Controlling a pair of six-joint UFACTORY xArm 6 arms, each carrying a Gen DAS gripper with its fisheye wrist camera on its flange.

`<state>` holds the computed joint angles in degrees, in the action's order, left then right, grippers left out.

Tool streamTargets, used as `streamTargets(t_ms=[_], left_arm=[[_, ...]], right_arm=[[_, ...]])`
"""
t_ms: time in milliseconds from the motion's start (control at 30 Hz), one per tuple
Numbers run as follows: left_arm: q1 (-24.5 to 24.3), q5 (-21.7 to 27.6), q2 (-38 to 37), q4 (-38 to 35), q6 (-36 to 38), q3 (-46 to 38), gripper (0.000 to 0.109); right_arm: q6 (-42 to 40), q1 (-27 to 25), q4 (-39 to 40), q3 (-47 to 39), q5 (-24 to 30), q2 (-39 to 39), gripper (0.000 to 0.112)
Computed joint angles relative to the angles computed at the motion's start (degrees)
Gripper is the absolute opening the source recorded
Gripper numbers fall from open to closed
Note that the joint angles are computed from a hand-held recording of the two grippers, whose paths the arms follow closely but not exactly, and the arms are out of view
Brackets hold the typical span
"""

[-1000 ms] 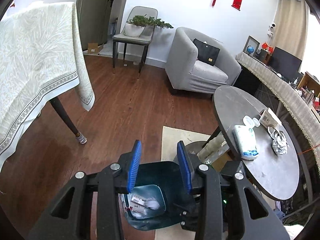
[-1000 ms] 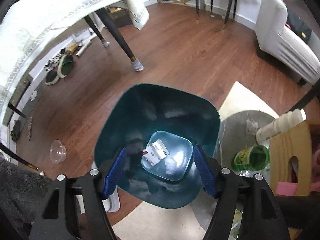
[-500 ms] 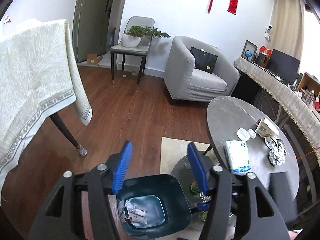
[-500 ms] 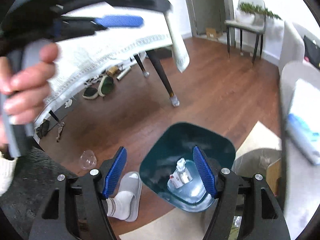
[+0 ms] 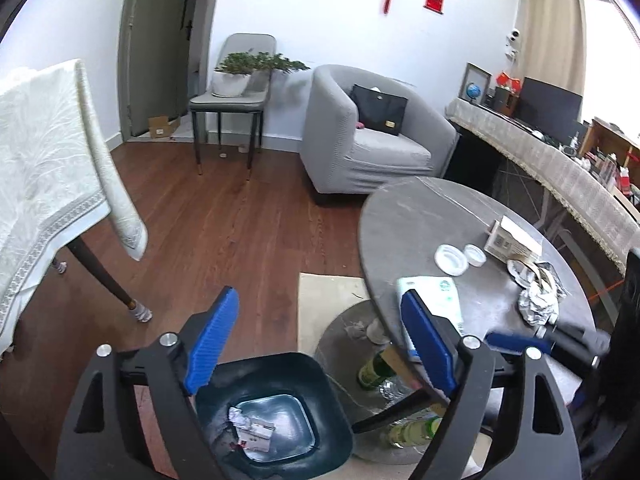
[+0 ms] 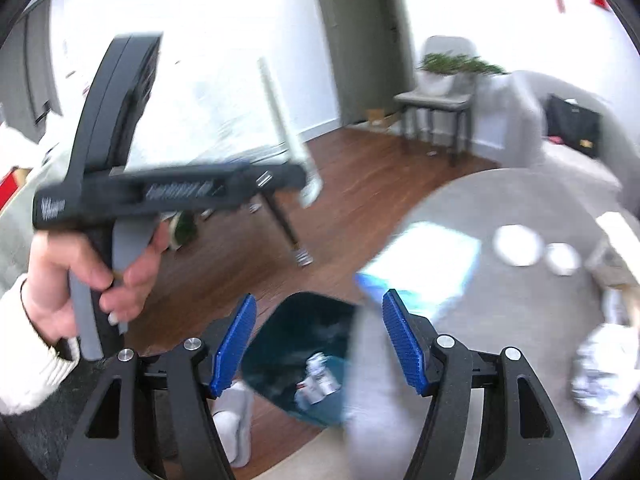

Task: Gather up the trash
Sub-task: 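Return both grippers from the bin to the table, then grasp the diaper pack with the left gripper while the right grasps crumpled paper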

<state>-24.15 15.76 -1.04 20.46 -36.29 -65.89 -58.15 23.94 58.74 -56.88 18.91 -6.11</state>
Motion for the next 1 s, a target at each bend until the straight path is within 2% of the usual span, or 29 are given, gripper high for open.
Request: streamTargets(t_ms=[100,300,467,567,667,833,1000], left_arm=[[-1.5,1.0,1.9,1.7,-1.2,-1.9,0.090],[-3.9,2.2,6.0,0.2,0.5,-5.8,0.090],[-5.8,3.6,8.9,1.0,0.6,-8.7,0.090],[-6.5,4.5,10.4,0.8,1.0,-10.1,0.090],[-7.3,5.4,11.8,1.0,1.1,-11.6,0.090],[-8.6,6.1,13.6,1.8,0.8,-13.4,0.090],[-9.3,8.3,15.0,4.5,-0.7,-15.2,0.090]], right_arm=[[1.7,-2.1,-1.1,1.2,-3.1,-1.0,0.070],[-2.1,-6.0,4.3,3.2,-4.2,-2.9,0.074],[-1.8,-8.4,4.5,4.0,-4.5,-3.3,0.075],[1.7,-9.7,0.8,4.6,-4.7,-3.1,0.075],[1.0,-10.4,1.0,5.1,-4.4,-3.3,0.075],[1.7,-11.1,-0.4,6.1,-6.4,-3.8,0.076],[6.3,-11.9,-5.3,6.7,-8.0,-3.4,0.076]])
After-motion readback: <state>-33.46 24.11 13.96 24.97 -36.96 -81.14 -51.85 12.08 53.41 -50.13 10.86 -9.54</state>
